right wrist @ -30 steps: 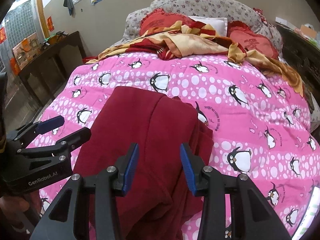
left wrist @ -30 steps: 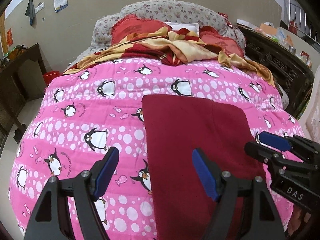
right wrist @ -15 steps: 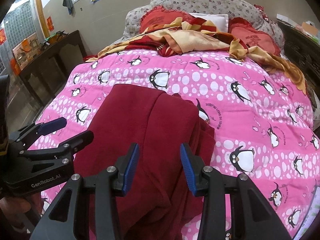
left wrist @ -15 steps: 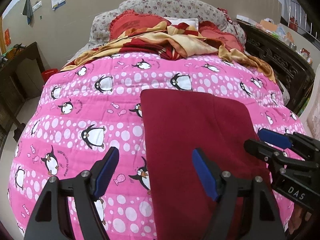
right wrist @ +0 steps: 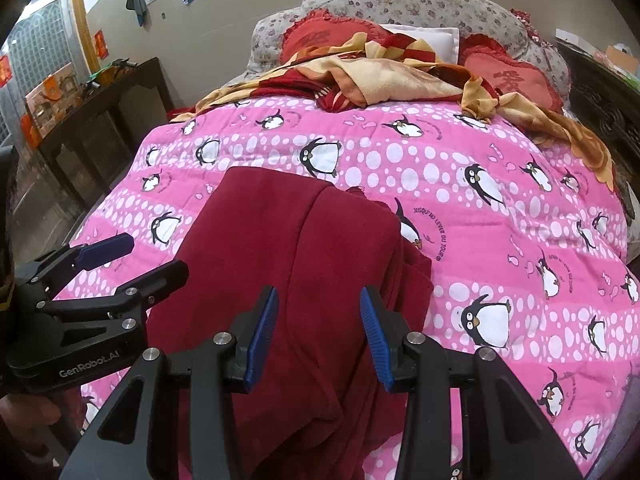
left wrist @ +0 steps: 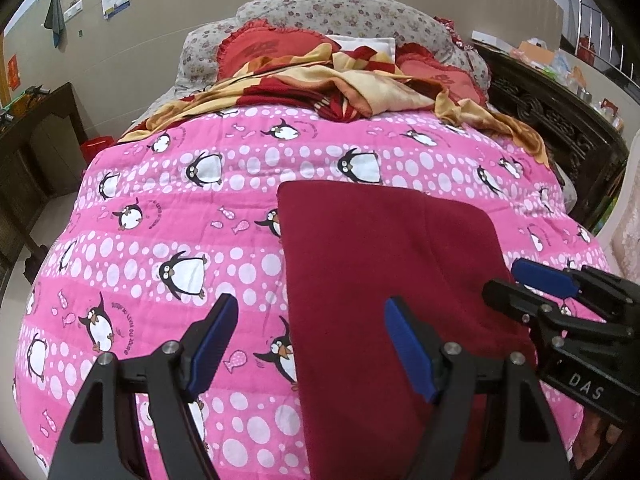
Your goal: Fold small clothes
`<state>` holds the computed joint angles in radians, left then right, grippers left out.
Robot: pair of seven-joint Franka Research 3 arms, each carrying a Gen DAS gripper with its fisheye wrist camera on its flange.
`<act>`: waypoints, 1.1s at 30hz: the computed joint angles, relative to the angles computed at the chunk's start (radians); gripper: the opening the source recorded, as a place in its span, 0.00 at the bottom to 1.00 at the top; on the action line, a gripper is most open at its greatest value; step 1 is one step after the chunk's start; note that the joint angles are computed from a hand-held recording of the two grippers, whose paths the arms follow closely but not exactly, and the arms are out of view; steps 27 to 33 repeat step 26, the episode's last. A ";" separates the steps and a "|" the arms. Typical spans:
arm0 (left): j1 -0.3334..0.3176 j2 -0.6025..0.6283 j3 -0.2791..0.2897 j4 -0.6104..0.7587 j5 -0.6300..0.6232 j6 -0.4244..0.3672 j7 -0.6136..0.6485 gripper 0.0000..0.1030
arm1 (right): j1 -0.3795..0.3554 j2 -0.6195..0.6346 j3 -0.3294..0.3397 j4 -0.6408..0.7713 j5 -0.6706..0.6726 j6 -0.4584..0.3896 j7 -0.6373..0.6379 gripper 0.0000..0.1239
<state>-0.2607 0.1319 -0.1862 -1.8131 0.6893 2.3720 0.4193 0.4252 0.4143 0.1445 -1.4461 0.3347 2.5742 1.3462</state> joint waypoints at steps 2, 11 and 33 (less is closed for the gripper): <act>-0.001 0.001 0.000 0.002 0.002 -0.003 -0.002 0.77 | -0.001 0.000 -0.001 -0.001 0.002 0.002 0.003 0.36; -0.001 0.005 -0.001 0.005 -0.017 -0.005 0.012 0.77 | -0.007 0.002 0.003 0.001 0.014 -0.010 -0.009 0.36; 0.005 -0.023 0.006 -0.040 0.055 0.076 -0.021 0.77 | -0.002 0.000 0.004 -0.007 0.019 -0.007 -0.012 0.36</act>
